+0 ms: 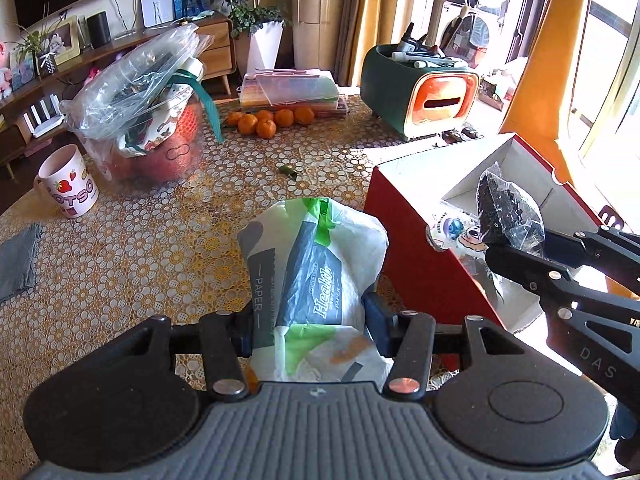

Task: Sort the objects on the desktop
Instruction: 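Carry the paper-towel pack and black pouch over the red box with both grippers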

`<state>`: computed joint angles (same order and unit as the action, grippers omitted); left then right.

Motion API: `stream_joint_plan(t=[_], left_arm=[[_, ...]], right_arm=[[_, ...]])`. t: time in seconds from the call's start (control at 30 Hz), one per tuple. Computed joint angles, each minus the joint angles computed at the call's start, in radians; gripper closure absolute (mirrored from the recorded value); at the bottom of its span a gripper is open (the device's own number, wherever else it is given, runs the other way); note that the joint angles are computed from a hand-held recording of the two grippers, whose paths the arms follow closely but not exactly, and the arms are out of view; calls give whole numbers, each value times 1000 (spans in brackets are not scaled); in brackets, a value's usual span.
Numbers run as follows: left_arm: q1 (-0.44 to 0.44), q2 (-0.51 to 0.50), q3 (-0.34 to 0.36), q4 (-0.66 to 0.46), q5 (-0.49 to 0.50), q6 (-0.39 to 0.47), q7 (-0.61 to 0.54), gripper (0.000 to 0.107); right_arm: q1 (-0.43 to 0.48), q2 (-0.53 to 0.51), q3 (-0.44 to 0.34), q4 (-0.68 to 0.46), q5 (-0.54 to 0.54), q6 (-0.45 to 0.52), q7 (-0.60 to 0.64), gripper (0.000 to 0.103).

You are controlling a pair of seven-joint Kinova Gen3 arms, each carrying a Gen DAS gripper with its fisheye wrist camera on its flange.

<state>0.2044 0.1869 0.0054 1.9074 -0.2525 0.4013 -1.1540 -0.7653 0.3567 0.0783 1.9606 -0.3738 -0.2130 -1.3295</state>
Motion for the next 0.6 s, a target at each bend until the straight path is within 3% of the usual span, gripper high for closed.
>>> stream_joint_plan(t=[0.27, 0.6], left_arm=[[92, 58, -4, -93, -59, 31, 79, 56], [176, 184, 5, -258, -57, 82, 77, 56]], right_arm=[[93, -14, -14, 29, 30, -15, -17, 75], [177, 0, 2, 43, 49, -26, -12, 75]])
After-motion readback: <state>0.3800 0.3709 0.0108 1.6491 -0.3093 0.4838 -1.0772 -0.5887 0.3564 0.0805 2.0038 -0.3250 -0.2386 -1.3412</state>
